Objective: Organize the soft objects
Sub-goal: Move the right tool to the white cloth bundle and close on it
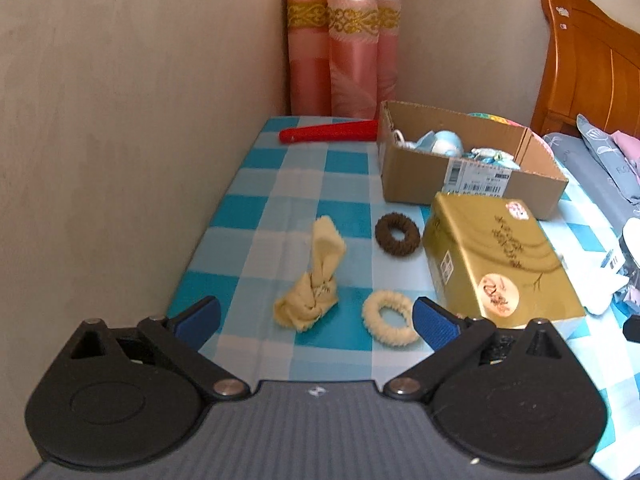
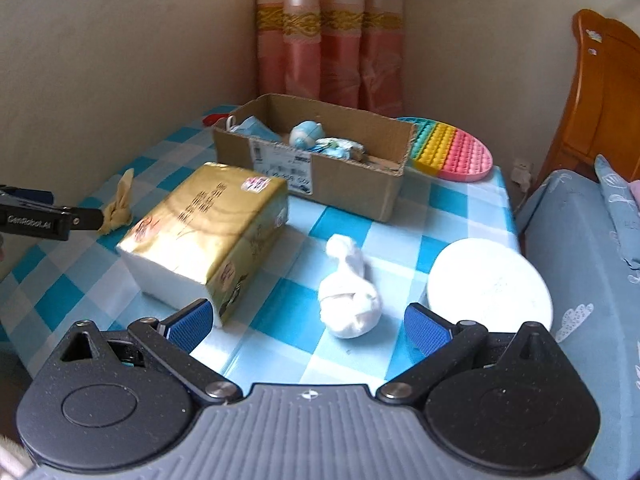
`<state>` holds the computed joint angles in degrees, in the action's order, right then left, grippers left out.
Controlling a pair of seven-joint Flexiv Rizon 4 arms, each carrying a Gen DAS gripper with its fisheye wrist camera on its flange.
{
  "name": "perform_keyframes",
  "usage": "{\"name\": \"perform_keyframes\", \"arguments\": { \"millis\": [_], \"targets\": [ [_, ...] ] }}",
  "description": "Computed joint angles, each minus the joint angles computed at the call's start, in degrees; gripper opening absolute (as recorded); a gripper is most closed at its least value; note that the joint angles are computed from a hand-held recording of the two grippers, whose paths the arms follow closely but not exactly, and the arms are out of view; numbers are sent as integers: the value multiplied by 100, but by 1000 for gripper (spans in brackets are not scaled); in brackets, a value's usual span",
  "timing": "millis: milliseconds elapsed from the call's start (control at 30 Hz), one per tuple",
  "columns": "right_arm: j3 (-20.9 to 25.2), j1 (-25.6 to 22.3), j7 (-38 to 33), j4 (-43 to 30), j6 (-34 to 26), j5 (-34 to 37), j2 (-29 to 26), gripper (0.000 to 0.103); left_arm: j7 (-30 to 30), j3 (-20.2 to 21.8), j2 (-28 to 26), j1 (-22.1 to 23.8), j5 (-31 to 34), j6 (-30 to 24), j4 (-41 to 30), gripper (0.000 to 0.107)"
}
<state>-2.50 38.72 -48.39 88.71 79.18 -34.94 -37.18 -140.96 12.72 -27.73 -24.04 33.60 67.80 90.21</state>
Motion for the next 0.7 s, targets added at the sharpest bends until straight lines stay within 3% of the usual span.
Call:
{"name": "perform_keyframes", "arguments": {
  "millis": [267, 400, 700],
  "targets": [
    [-589, 364, 74, 31, 227, -536, -182, 103, 274, -77, -129, 118, -265, 197, 95, 102],
    [-359, 200, -257, -260, -11, -521, -368, 92, 309, 5, -197, 65, -329, 142, 44, 102],
    [-480, 255, -457, -706, -502, -722, -687, 75, 427, 42, -297, 66, -512, 139, -21, 102]
  ]
}}
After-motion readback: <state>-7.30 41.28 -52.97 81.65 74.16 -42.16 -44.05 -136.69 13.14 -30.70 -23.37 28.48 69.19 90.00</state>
